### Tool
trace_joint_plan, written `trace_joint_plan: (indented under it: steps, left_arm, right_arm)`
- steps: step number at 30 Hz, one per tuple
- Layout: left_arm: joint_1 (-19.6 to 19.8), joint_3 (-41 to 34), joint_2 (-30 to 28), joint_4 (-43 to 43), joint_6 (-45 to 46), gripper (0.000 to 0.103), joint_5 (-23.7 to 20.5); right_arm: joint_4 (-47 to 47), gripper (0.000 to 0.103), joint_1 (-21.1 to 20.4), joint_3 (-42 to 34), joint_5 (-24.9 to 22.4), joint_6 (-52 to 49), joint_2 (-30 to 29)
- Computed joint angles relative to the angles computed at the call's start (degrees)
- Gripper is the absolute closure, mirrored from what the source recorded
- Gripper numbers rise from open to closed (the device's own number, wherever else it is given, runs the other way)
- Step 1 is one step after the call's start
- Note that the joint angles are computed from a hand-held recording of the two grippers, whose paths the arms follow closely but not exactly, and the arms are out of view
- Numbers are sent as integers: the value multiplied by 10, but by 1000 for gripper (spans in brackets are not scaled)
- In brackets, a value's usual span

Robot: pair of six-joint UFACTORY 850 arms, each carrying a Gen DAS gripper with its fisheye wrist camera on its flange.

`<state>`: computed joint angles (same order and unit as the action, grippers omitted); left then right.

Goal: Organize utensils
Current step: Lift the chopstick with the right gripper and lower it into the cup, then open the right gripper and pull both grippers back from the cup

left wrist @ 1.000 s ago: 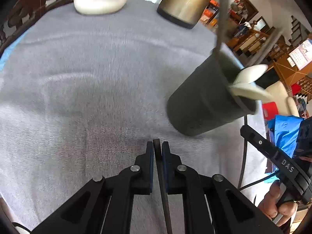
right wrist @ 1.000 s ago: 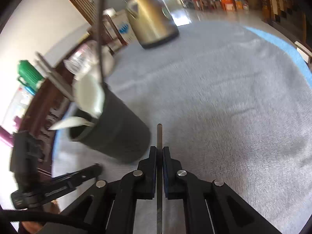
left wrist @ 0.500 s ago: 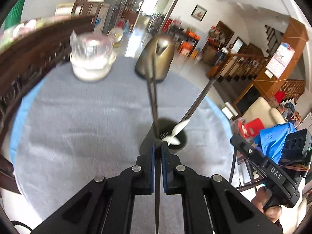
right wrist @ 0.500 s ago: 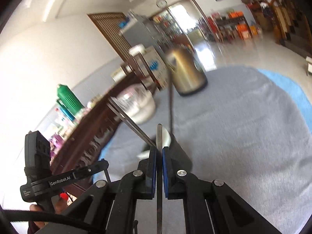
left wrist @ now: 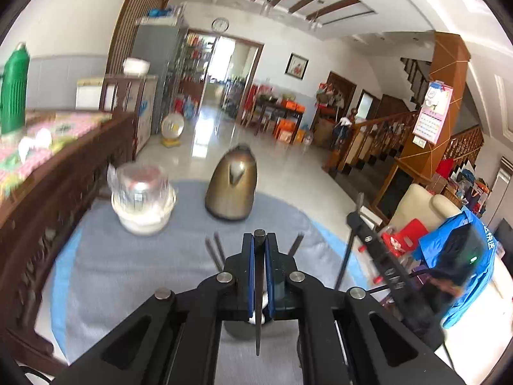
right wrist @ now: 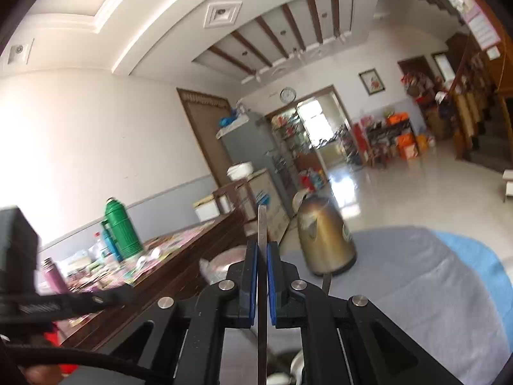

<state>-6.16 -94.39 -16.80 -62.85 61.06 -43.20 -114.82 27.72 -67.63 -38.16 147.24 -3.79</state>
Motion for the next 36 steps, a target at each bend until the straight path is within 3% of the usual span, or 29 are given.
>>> trace_joint_plan:
  steps: [11, 21, 27, 32, 34, 36]
  left_arm:
    - [-14, -66, -47, -37, 26, 96, 42]
    - [-25, -83, -90, 8, -29, 96, 38]
    - [-27, -69, -88, 26, -31, 96, 39]
    - [-21, -55, -78, 47, -21, 96, 10]
    - [-17, -35, -62, 49, -12, 92, 16]
    - [-9, -11, -45, 33, 9, 74, 20]
  right_arm:
    - [62, 97, 0, -99, -122, -83, -100]
    - [65, 97, 1, -149, -169, -128, -163]
    - [66, 97, 5, -141, -156, -126, -169]
    - [61, 95, -3, -94, -98, -82, -134]
    - [71, 92, -8, -72, -52, -77, -109]
    - [78, 82, -10, -46, -24, -77, -84]
